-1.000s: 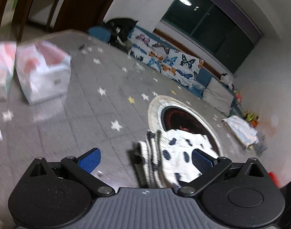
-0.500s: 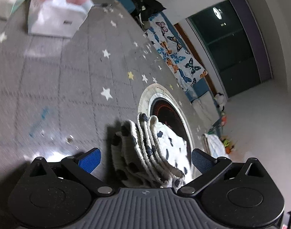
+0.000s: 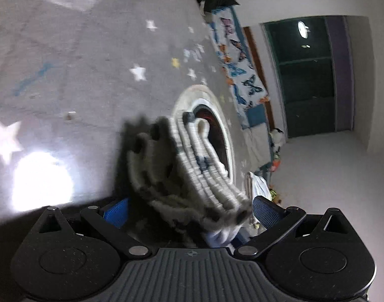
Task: Fold clothes
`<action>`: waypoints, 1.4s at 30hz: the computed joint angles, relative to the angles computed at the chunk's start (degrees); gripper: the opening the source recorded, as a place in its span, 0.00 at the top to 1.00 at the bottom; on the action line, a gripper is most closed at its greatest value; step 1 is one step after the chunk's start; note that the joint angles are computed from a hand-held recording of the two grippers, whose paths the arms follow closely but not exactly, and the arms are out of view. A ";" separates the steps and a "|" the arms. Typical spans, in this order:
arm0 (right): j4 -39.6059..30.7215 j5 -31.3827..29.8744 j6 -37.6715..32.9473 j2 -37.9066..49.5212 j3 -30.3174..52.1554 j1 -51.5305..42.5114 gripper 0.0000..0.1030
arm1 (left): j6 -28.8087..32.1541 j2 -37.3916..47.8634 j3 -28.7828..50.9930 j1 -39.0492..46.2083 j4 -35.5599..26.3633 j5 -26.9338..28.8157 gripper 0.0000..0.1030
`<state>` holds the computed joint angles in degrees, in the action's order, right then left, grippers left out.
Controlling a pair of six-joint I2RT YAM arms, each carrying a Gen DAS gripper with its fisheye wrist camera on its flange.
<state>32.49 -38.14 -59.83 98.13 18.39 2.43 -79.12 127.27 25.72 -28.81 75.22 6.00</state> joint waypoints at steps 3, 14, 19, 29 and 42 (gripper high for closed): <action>-1.30 -0.85 -0.97 -0.69 -0.11 -0.95 0.82 | 0.86 -0.23 1.73 0.96 -2.53 1.18 0.01; -5.36 -4.24 -3.65 -1.07 -0.37 -4.30 0.83 | 1.46 5.52 1.65 2.29 3.78 2.47 0.47; -3.85 -4.40 -1.83 1.84 0.46 -3.79 0.83 | 3.44 3.88 2.17 1.54 0.09 1.22 0.47; -5.87 -5.77 1.41 3.96 2.59 -4.94 0.76 | 6.54 4.97 1.34 1.75 0.94 0.61 0.72; -13.71 -7.85 12.94 10.51 15.63 -16.73 0.72 | 13.82 0.81 -1.09 4.16 -3.90 0.09 0.72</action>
